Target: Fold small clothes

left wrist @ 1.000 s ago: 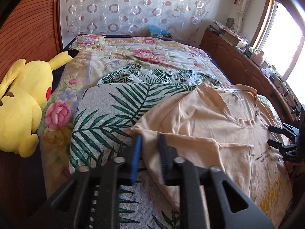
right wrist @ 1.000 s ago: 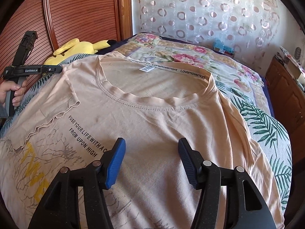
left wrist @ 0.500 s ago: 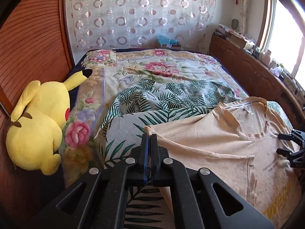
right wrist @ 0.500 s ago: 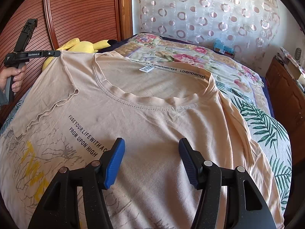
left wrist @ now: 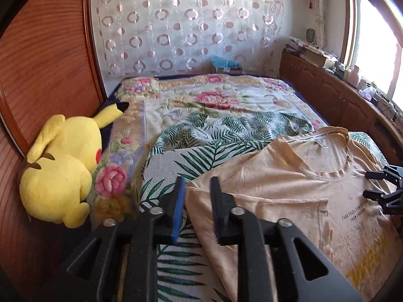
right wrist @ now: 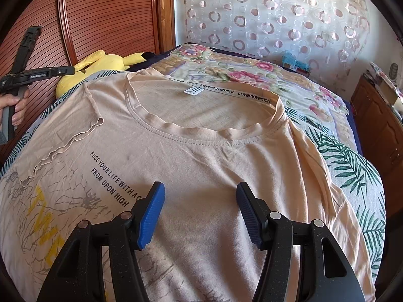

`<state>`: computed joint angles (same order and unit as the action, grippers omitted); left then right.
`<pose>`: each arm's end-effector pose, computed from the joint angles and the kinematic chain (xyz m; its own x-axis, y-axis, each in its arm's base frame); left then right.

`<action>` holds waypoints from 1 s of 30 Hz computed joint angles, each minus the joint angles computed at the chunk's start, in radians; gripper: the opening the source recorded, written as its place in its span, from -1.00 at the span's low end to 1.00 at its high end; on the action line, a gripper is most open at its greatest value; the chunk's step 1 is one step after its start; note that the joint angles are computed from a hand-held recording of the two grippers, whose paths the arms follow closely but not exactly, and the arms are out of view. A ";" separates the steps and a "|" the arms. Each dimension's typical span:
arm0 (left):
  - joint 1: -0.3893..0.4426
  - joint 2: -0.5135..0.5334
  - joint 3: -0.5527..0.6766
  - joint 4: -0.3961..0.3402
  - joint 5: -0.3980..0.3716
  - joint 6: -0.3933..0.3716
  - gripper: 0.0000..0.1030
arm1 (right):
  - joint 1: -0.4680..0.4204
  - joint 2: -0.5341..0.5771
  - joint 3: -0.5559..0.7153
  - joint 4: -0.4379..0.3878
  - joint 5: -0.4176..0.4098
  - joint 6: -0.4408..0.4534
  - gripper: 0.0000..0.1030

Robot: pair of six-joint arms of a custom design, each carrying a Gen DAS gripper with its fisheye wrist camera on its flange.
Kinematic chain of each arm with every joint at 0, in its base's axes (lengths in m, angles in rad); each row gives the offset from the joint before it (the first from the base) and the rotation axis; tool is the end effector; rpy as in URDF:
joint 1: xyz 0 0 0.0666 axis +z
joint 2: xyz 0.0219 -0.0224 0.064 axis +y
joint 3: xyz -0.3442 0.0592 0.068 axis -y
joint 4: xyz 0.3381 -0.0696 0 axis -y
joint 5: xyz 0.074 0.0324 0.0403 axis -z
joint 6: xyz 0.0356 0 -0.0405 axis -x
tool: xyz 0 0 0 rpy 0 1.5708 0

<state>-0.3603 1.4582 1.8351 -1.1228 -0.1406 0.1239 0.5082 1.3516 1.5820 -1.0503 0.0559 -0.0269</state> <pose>0.4183 -0.1527 0.5304 -0.6614 0.1184 -0.7406 0.1723 0.9850 0.0036 0.3656 0.2009 0.4783 -0.6506 -0.3317 -0.6831 -0.4352 0.9001 -0.0225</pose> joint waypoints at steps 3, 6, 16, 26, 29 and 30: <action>-0.029 -0.063 -0.052 0.040 -0.012 0.023 -0.17 | 0.001 -0.001 -0.002 0.001 0.004 0.000 0.21; -0.064 -0.110 -0.084 0.051 -0.041 0.046 0.15 | 0.001 -0.001 -0.002 0.000 0.007 0.001 0.23; -0.208 -0.218 -0.160 0.063 -0.099 0.096 0.71 | -0.002 -0.105 -0.061 -0.011 0.060 -0.033 0.23; -0.393 -0.278 -0.235 0.094 -0.179 0.162 0.71 | -0.116 -0.401 -0.241 -0.058 0.131 -0.077 0.24; -0.449 -0.285 -0.264 0.103 -0.216 0.178 0.71 | -0.173 -0.484 -0.289 -0.081 0.145 -0.077 0.23; -0.460 -0.285 -0.270 0.105 -0.222 0.182 0.71 | -0.188 -0.509 -0.303 -0.092 0.148 -0.080 0.23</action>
